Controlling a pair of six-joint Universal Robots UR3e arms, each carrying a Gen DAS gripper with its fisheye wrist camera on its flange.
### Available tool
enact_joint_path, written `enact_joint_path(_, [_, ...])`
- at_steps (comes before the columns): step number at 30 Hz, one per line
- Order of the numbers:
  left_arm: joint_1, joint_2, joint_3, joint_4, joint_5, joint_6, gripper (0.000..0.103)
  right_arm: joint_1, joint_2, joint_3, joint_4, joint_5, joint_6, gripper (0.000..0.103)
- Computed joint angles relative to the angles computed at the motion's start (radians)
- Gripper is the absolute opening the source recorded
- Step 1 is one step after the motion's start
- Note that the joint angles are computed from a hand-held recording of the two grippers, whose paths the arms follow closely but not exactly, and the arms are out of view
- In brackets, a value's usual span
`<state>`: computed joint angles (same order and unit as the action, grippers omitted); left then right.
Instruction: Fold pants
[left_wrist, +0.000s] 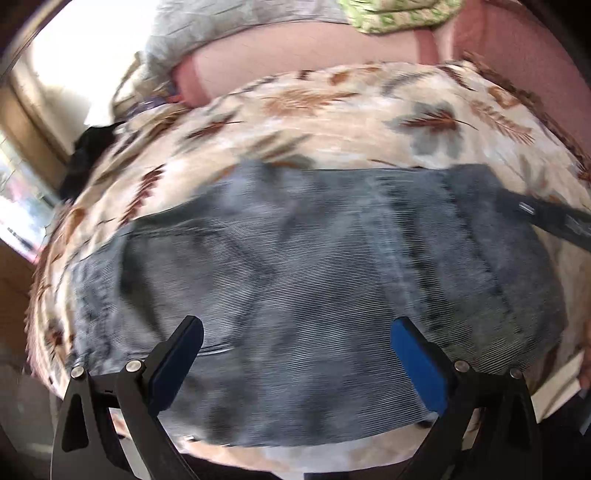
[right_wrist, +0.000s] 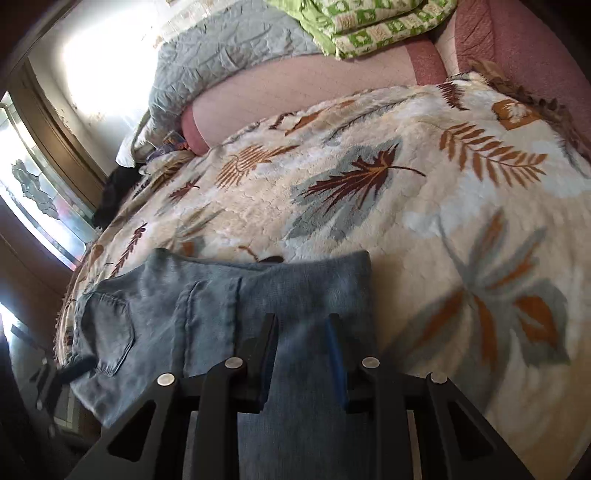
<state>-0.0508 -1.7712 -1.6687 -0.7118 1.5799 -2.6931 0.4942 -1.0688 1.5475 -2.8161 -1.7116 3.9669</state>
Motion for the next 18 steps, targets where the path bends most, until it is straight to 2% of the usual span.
enact_joint_path(5, [0.072, 0.023, -0.074, 0.112, 0.038, 0.035, 0.102, 0.089, -0.042, -0.007, 0.071, -0.106, -0.006, 0.029])
enact_joint_path(10, [0.133, 0.033, -0.131, 0.188, 0.046, 0.055, 0.102, 0.188, -0.053, 0.020, 0.058, -0.185, 0.094, 0.029])
enact_joint_path(13, [0.140, -0.001, -0.136, 0.203, 0.073, 0.066, 0.102, 0.219, -0.002, -0.051, 0.102, -0.166, 0.079, 0.032])
enact_joint_path(15, [0.136, -0.028, -0.133, 0.193, 0.099, 0.073, 0.102, 0.225, 0.073, -0.173, 0.241, -0.126, 0.068, 0.037])
enact_joint_path(17, [0.151, -0.011, -0.147, 0.201, 0.074, 0.077, 0.102, 0.260, 0.119, -0.266, 0.315, -0.201, 0.040, 0.038])
enact_joint_path(18, [0.154, -0.006, -0.137, 0.180, 0.067, 0.085, 0.102, 0.258, 0.123, -0.291, 0.339, -0.192, 0.029, 0.038])
